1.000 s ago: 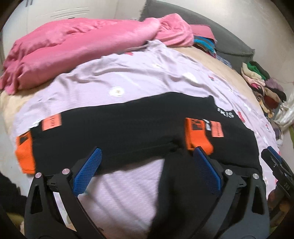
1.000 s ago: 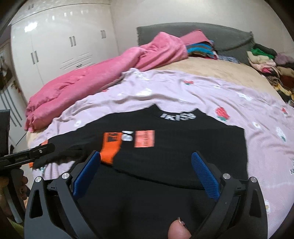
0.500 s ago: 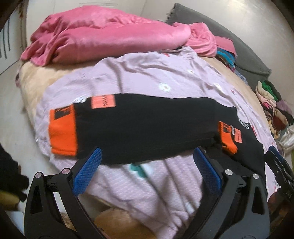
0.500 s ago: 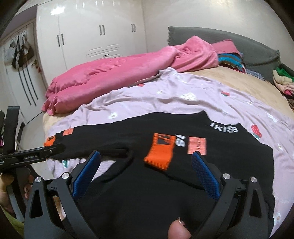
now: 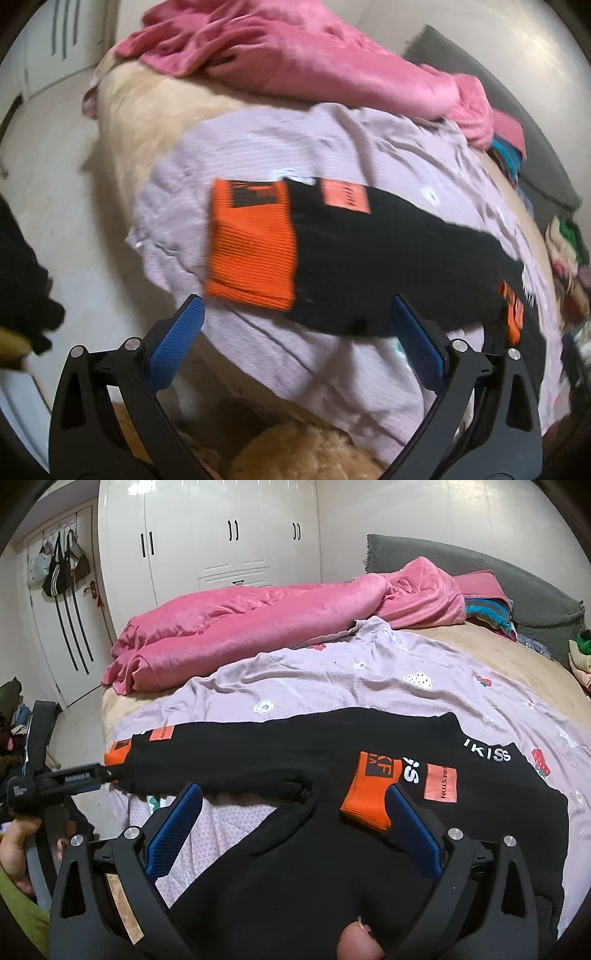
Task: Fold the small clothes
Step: 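Grasp the orange cuff with the left tool and lift it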
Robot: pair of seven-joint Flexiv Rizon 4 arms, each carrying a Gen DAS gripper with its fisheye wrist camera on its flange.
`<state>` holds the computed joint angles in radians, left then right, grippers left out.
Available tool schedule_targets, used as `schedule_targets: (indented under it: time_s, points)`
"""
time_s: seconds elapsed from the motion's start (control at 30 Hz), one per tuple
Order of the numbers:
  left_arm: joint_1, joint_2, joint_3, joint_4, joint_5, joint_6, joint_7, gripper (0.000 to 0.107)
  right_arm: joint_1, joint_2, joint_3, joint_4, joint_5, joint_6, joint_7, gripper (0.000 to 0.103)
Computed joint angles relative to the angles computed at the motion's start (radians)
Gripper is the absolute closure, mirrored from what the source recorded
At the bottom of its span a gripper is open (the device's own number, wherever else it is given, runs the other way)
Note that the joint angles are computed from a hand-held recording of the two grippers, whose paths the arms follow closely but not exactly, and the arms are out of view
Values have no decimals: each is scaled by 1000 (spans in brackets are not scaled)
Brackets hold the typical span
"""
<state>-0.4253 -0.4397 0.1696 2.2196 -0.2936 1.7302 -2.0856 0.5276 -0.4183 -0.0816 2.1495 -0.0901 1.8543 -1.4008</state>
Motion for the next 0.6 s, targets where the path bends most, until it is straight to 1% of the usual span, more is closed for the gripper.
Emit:
schedule_targets:
  time_s: [0.1, 0.17, 0.2, 0.23, 0.27, 0.3, 0.33, 0.37, 0.4, 0.43, 0.47, 0.5, 0.6]
  points:
    - [90, -1, -78, 32, 0, 64, -15, 14, -12, -8, 10, -4, 1, -5, 9, 5]
    - [154, -7, -135, 50, 2, 112, -31, 21, -21, -13, 15, -5, -1, -8, 16, 5]
    - [202, -10, -180, 58, 15, 133, -38, 31, -27, -16, 18, -5, -2, -9, 19, 5]
    - [267, -17, -235, 63, 51, 154, -62, 44, -30, -18, 20, -5, -3, -10, 22, 5]
    - [303, -23, -273, 65, 55, 169, -65, 51, -34, -19, 22, -4, -4, -10, 25, 5]
    - [312, -29, -280, 60, 61, 172, -69, 58, -35, -20, 20, -3, -4, -9, 27, 5]
    - [297, -33, -267, 54, 52, 177, -59, 68, -37, -21, 19, -2, -3, -10, 31, 5]
    - [310, -36, -276, 53, 67, 187, -64, 75, -44, -21, 23, -1, -4, -11, 35, 5]
    - [351, -40, -297, 47, 148, 203, -120, 93, -48, -20, 25, 0, -4, -11, 39, 5]
    - [364, -39, -311, 48, 163, 225, -131, 95, -51, -19, 25, 2, -3, -9, 42, 5]
    - [349, -31, -316, 49, 113, 226, -80, 96, -57, -17, 27, 5, -2, -5, 45, 5]
    - [317, -21, -287, 43, 104, 220, -65, 97, -65, -15, 31, 7, -2, -1, 47, 5]
    - [318, 14, -295, 37, 123, 243, -59, 98, -101, -8, 51, 14, 0, 17, 56, 5]
